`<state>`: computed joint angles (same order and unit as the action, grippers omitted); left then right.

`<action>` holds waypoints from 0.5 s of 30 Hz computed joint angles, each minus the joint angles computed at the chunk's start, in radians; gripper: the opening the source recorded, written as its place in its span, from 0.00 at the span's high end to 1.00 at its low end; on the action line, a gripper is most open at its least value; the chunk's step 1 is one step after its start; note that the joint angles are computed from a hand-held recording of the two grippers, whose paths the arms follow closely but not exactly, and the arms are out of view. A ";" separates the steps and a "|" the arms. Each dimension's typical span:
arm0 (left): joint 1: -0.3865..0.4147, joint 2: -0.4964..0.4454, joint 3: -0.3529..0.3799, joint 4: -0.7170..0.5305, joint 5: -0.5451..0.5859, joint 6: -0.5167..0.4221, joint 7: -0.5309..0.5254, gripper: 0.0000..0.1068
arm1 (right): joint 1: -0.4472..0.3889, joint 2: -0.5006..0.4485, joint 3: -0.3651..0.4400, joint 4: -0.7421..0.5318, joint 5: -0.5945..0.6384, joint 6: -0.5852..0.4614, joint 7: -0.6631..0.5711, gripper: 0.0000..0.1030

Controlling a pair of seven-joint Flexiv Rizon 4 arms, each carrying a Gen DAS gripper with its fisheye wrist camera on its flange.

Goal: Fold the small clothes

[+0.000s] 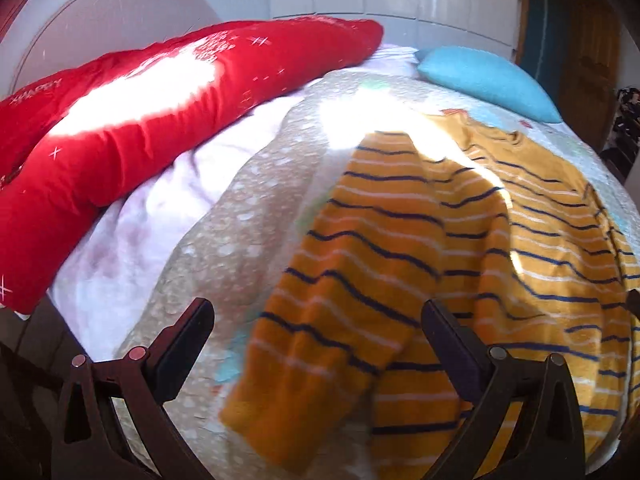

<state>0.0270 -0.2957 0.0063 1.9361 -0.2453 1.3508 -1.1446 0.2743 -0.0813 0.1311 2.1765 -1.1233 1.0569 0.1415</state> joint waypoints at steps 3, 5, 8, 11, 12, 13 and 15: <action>0.028 -0.021 0.002 -0.067 -0.011 -0.190 0.035 0.19 | 0.002 -0.011 -0.001 -0.006 0.009 0.006 -0.007 0.04; 0.032 -0.027 0.016 -0.118 -0.002 -0.353 0.022 0.73 | 0.007 -0.020 0.000 -0.013 0.024 -0.003 -0.022 0.04; 0.067 -0.017 -0.016 -0.100 -0.110 -0.346 0.083 0.86 | 0.016 -0.022 0.001 -0.017 0.037 -0.021 -0.045 0.08; 0.053 -0.045 0.035 -0.124 -0.063 -0.229 0.004 0.86 | 0.014 -0.010 -0.001 -0.009 0.040 -0.024 -0.048 0.14; 0.036 -0.060 0.077 -0.158 0.001 -0.216 -0.062 0.86 | 0.012 -0.004 -0.002 -0.005 0.039 -0.030 -0.041 0.15; 0.025 -0.085 0.115 -0.197 0.058 -0.204 -0.124 0.86 | 0.011 0.000 0.000 -0.002 0.042 -0.043 -0.036 0.15; -0.003 -0.124 0.194 -0.275 0.181 -0.213 -0.253 0.86 | 0.008 0.007 0.003 0.004 0.057 -0.063 -0.026 0.15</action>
